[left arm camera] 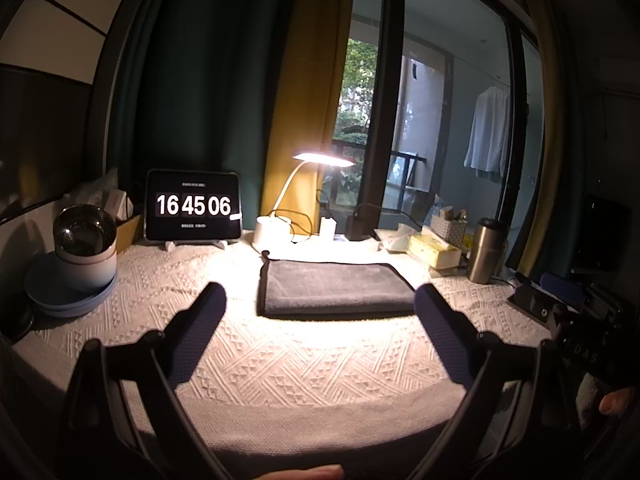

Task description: Fold towel

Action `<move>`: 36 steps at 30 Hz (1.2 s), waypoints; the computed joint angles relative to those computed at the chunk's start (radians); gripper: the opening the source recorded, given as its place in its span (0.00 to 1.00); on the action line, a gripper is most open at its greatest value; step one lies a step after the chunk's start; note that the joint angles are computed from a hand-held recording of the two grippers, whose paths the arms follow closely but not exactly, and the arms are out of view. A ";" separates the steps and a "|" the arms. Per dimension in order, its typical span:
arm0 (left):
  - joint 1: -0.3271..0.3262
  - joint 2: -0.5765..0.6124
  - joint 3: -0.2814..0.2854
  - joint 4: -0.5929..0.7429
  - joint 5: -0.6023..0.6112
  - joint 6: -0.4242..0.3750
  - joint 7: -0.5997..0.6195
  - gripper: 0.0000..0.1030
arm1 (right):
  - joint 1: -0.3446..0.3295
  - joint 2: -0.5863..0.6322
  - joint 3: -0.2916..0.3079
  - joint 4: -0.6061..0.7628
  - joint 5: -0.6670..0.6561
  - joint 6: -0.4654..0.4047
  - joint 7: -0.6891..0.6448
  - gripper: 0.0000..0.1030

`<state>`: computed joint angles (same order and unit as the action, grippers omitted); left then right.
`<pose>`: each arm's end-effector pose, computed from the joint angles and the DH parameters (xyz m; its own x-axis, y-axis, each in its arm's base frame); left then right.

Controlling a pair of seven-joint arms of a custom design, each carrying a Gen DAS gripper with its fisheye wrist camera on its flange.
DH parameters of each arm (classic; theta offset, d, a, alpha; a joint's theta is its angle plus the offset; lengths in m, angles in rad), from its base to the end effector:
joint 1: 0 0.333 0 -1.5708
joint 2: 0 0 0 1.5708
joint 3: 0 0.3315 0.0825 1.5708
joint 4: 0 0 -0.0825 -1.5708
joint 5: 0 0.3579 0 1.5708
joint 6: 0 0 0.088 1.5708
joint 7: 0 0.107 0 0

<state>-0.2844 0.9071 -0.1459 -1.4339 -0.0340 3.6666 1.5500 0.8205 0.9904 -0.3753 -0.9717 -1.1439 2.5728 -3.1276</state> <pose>0.7013 -0.2696 0.3449 -0.3347 -0.9289 0.1588 -0.2793 -0.0631 -0.9581 0.6541 0.4849 0.3605 -0.0782 -0.9928 0.0904 -0.3364 -0.0591 -0.9398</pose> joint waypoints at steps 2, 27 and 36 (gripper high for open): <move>0.001 0.000 0.000 -0.001 0.002 -0.001 0.000 0.93 | 0.000 -0.001 -0.001 -0.002 0.000 0.001 0.001 0.55; -0.001 0.000 0.000 -0.005 0.003 0.005 0.000 0.93 | 0.001 -0.005 -0.001 -0.009 -0.003 0.003 0.008 0.55; 0.001 0.002 -0.004 -0.001 0.007 0.002 -0.003 0.93 | 0.001 -0.006 -0.001 -0.011 -0.006 0.004 0.010 0.55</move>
<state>-0.2834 0.9094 -0.1503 -1.4349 -0.0272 3.6686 1.5473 0.8210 0.9846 -0.3761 -0.9828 -1.1496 2.5768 -3.1173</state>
